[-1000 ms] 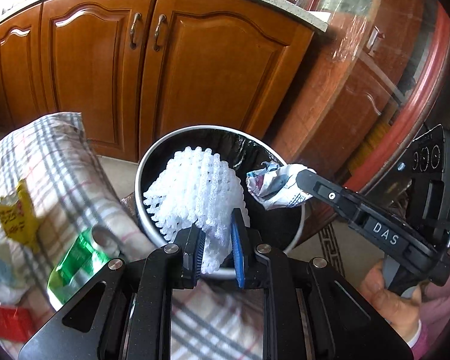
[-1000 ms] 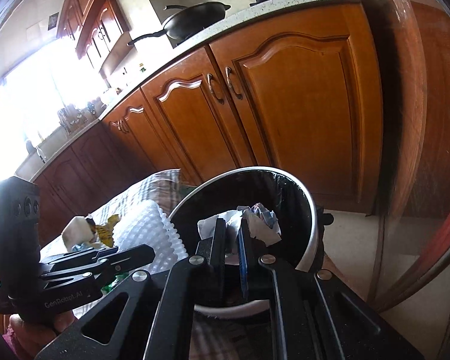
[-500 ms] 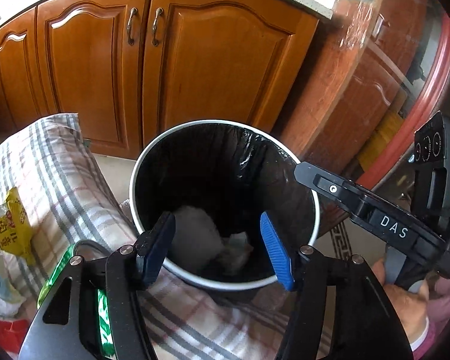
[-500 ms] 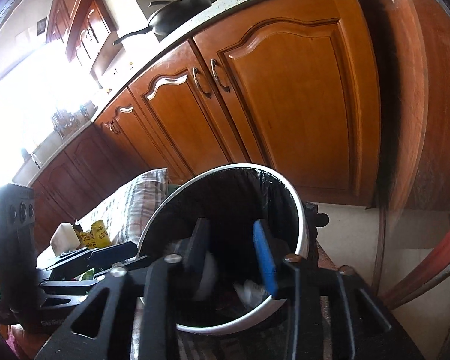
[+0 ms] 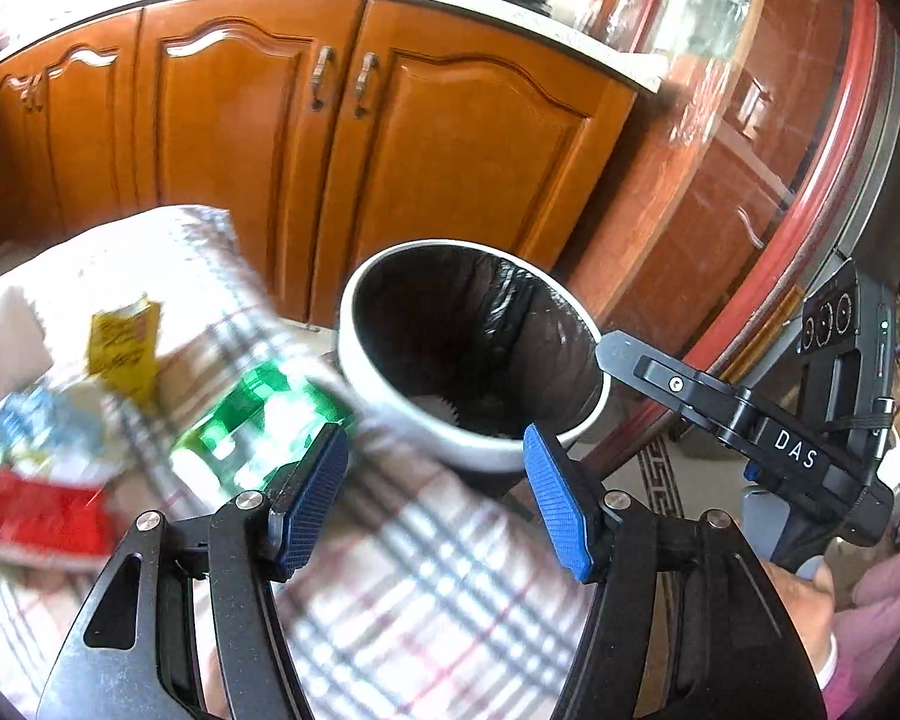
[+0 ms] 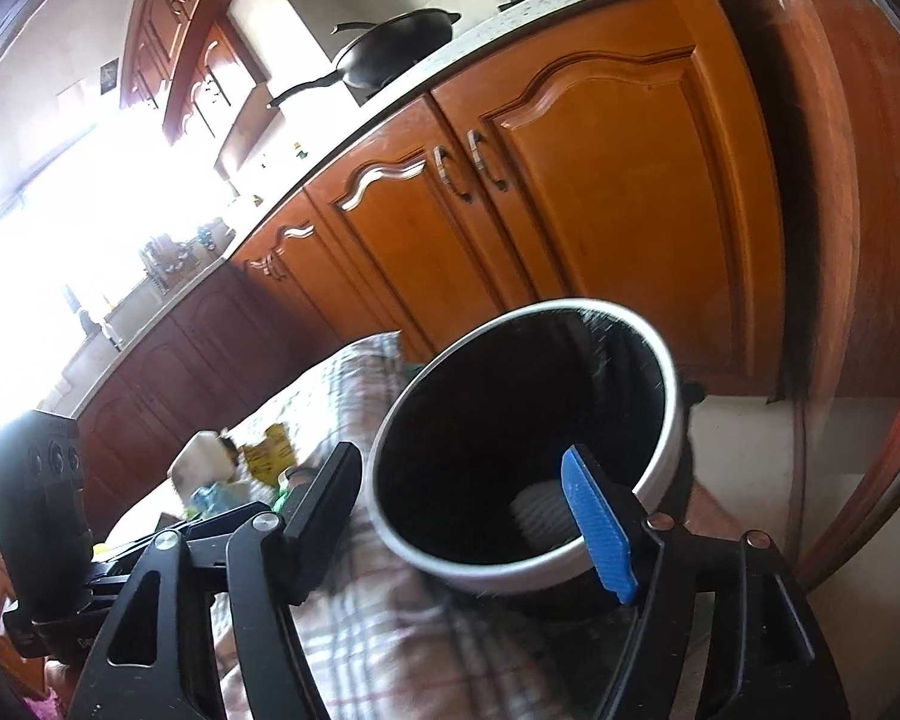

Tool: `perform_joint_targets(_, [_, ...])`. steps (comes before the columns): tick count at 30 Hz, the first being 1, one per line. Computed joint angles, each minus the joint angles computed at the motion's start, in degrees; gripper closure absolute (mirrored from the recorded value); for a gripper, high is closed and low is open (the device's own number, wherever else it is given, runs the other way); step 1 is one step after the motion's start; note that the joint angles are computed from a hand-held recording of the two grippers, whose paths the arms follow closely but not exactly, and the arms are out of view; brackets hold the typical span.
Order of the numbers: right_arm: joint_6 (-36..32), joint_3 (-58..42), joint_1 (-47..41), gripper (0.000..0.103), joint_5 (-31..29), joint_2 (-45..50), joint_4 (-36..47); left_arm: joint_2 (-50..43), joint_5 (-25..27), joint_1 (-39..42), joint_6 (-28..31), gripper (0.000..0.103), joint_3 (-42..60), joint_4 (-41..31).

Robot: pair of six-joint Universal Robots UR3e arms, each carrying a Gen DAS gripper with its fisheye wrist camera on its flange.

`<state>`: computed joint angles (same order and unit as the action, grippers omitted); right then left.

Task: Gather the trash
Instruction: 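Move both tools back toward the milk carton and green can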

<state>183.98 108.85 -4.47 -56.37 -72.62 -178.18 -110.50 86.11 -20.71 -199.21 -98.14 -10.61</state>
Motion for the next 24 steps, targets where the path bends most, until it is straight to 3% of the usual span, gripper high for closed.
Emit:
perform_joint_targets(14, [2.6, 5.1, 7.7, 0.027, -1.5, 0.2, -2.8, 20.5, -1.2, 8.4, -3.1, 0.041, -30.9, 9.6])
perform_joint_targets(24, [3.4, 3.3, 13.1, 0.027, -4.1, 2.8, -3.0, 30.6, -4.6, 17.0, -2.1, 0.041, -43.2, 10.8])
